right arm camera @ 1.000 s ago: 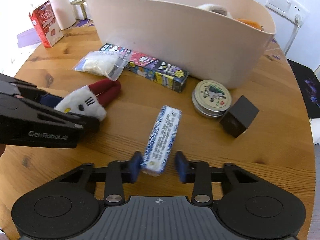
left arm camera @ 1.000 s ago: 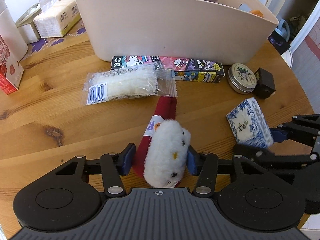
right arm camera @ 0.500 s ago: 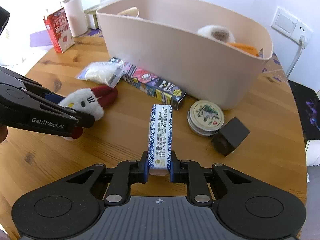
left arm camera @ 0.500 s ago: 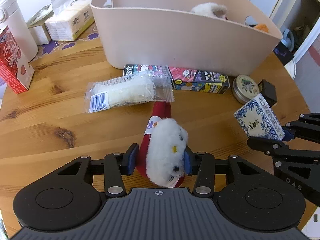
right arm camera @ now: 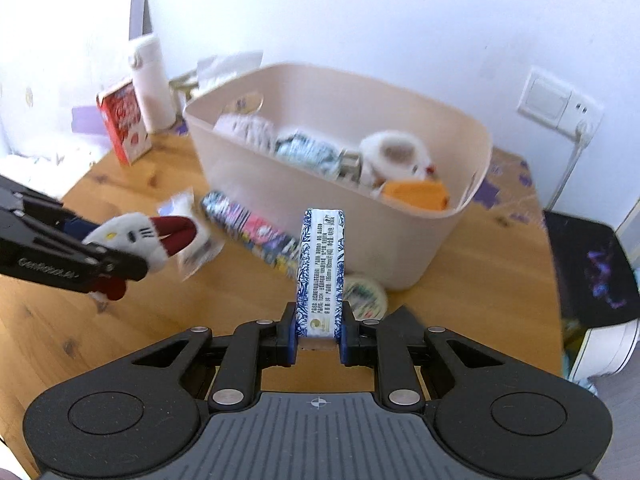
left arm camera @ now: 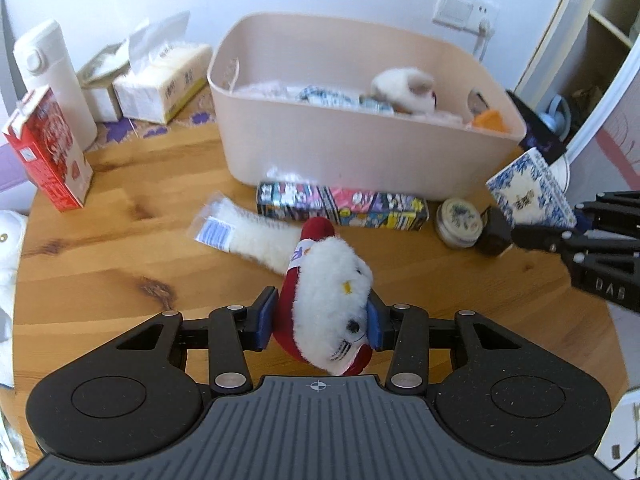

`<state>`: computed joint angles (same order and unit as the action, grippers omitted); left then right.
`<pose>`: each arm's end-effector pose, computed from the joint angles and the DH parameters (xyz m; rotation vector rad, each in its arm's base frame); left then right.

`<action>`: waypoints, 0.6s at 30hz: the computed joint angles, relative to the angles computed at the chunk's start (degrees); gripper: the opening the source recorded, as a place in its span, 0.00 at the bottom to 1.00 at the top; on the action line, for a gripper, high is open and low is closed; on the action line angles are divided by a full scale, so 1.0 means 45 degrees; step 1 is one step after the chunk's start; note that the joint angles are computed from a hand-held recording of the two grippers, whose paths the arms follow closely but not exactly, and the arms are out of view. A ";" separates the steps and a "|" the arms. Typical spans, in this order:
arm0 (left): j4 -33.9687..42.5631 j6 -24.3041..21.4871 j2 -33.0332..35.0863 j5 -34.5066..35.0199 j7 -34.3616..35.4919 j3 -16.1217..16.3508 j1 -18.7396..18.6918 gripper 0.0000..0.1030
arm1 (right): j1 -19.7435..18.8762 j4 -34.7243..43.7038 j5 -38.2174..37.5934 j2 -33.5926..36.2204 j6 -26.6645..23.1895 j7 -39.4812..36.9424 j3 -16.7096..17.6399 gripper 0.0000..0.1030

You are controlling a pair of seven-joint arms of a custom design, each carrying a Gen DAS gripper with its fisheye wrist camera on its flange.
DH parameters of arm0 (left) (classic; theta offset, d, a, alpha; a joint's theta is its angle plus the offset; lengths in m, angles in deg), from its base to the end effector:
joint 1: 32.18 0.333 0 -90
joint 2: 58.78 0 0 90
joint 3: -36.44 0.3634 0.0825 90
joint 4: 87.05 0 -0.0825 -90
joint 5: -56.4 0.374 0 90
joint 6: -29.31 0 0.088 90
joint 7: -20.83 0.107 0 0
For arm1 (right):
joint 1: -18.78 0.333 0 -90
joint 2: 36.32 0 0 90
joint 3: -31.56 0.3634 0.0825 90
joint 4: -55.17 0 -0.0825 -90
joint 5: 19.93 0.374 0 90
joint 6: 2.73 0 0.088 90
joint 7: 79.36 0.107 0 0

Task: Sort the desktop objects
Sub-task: 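Carry plush and tissue pack into the basket and open both grippers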

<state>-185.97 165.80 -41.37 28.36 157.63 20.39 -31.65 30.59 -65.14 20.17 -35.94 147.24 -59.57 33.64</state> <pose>0.6573 -0.1642 0.5014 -1.1595 2.7059 -0.8846 0.5617 0.1238 0.5210 -2.3766 0.7707 -0.4178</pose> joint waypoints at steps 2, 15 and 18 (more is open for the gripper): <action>0.0119 -0.0037 -0.0064 -0.0140 -0.0055 -0.0017 0.0044 0.43 | -0.0065 0.0321 0.0303 0.0039 -0.0138 -0.0295 -0.0050 0.17; 0.1970 0.1195 0.0400 -0.1049 -0.0303 -0.0370 -0.0248 0.43 | -0.0403 0.2674 0.1784 0.1090 -0.0086 -0.1323 0.0124 0.17; 0.2669 0.1478 0.0853 -0.0534 -0.0738 -0.0489 -0.0545 0.43 | -0.0474 0.3251 0.1856 0.1510 -0.0069 -0.1495 0.0268 0.17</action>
